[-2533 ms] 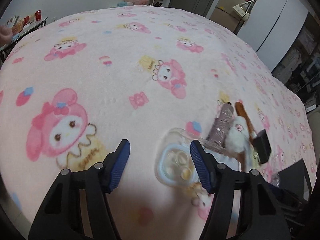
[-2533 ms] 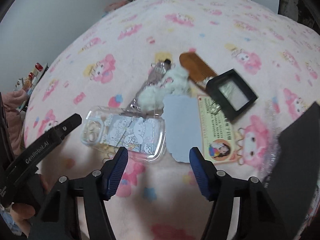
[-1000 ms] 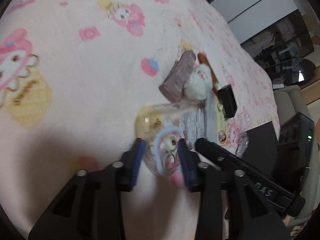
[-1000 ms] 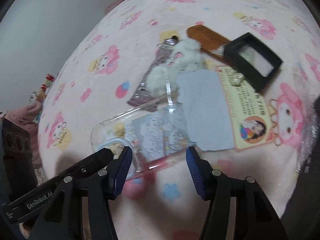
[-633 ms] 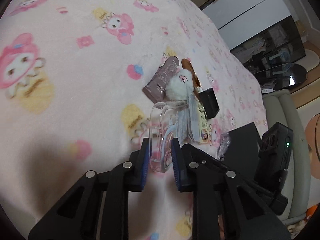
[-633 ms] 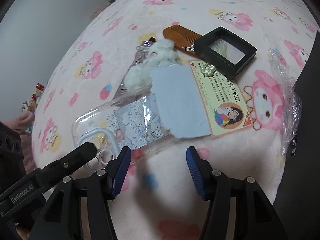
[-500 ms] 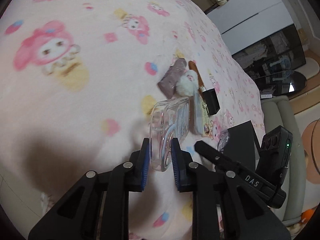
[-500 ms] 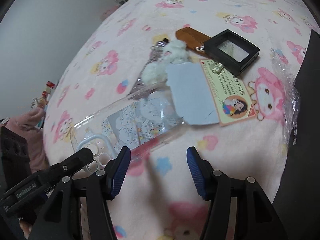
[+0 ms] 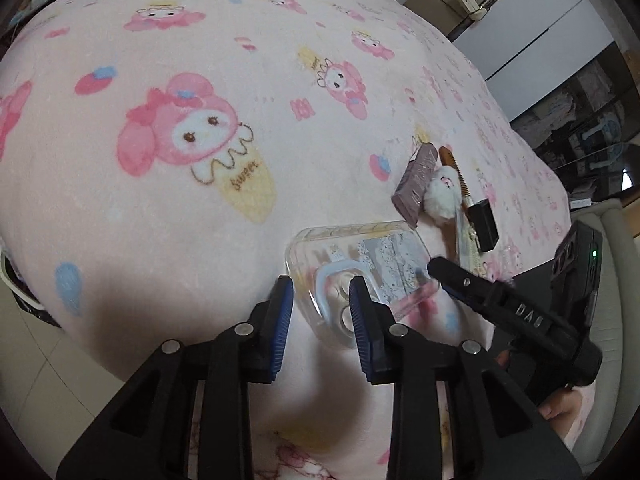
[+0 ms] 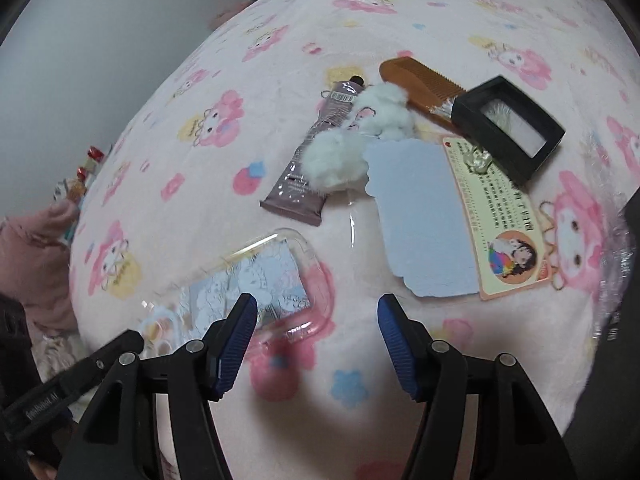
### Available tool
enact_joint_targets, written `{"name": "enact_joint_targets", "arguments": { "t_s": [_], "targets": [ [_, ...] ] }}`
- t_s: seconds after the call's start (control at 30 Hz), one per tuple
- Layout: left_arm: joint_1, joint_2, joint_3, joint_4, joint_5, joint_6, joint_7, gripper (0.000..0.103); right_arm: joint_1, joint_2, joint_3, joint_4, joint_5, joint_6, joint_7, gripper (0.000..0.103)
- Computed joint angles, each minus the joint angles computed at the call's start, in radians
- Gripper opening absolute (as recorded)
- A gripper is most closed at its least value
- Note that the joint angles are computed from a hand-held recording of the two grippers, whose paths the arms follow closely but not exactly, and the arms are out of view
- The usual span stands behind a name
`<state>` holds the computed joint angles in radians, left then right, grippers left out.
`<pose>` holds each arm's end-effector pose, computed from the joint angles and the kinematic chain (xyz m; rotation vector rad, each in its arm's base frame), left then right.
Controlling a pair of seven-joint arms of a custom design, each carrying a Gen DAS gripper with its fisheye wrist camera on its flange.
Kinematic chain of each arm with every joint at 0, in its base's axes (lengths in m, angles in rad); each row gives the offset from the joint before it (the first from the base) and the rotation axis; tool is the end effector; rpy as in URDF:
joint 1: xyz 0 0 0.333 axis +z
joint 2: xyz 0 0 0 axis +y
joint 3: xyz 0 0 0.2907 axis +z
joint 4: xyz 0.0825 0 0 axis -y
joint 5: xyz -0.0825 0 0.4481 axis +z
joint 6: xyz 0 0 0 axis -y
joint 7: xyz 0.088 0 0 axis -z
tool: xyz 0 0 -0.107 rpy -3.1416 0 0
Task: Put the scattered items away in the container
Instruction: 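Grasp the clear card sleeve with the right tool while the left tool lifts the phone case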
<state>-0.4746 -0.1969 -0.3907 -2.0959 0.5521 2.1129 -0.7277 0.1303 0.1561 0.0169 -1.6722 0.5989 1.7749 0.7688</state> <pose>0.3943 -0.4363 0.4814 -2.7202 0.5275 -0.7685 0.6527 0.1458 0.4762 -2.4220 0.9714 0.4102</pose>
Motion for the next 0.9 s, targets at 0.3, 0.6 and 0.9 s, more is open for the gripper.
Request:
{"name": "enact_joint_targets", "arguments": {
  "t_s": [0.3, 0.6, 0.9],
  "targets": [
    [-0.009, 0.002, -0.001, 0.023, -0.038, -0.029, 0.032, 0.038, -0.021, -0.028, -0.01, -0.004, 0.02, -0.164, -0.021, 0.052],
    [-0.032, 0.093, -0.01, 0.132, -0.005, -0.108, 0.081, 0.047, -0.038, -0.32, -0.043, -0.33, -0.096, -0.083, -0.125, 0.053],
    [-0.029, 0.097, 0.021, 0.106, -0.033, -0.065, 0.118, 0.045, -0.051, -0.224, -0.054, -0.239, -0.039, -0.044, -0.044, 0.053]
  ]
}}
